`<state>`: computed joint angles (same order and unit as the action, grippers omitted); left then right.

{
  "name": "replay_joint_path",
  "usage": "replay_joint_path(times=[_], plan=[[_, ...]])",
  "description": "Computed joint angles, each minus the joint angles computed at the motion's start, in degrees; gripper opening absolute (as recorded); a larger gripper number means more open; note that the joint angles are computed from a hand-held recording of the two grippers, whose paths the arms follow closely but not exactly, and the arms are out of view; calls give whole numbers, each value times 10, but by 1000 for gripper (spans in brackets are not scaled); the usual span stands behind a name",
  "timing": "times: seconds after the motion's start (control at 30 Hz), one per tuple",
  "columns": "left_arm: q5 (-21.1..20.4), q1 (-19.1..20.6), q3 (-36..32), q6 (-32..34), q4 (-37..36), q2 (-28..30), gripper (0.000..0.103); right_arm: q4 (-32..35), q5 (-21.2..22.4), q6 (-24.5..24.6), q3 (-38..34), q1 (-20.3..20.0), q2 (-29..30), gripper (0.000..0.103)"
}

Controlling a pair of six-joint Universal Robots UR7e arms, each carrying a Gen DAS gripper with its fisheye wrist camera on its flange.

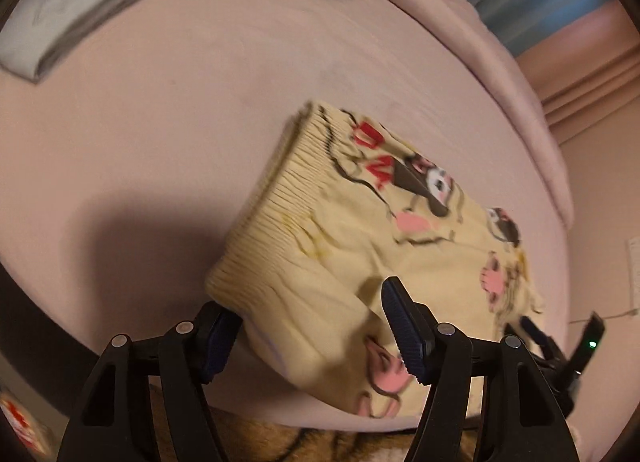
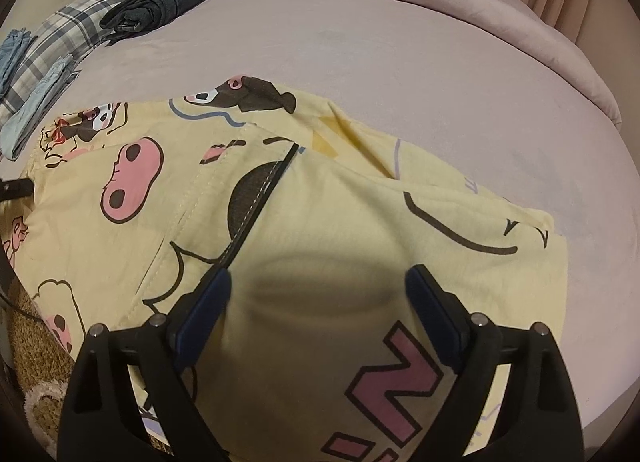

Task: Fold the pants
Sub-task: 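Grasp the elastic waistband with the left gripper and lift it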

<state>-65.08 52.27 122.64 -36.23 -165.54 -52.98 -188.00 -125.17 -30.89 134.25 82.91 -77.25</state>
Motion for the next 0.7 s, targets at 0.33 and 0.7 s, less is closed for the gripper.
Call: replay_joint_path(times=[0.33,0.7], plan=[[-44,16,4,-10,-95,23,14,-3,17,-5,4,-9,-8,92],[-22,-48,21,-19,-140,9,6,-13,30,-13,10,-14,-9,92]])
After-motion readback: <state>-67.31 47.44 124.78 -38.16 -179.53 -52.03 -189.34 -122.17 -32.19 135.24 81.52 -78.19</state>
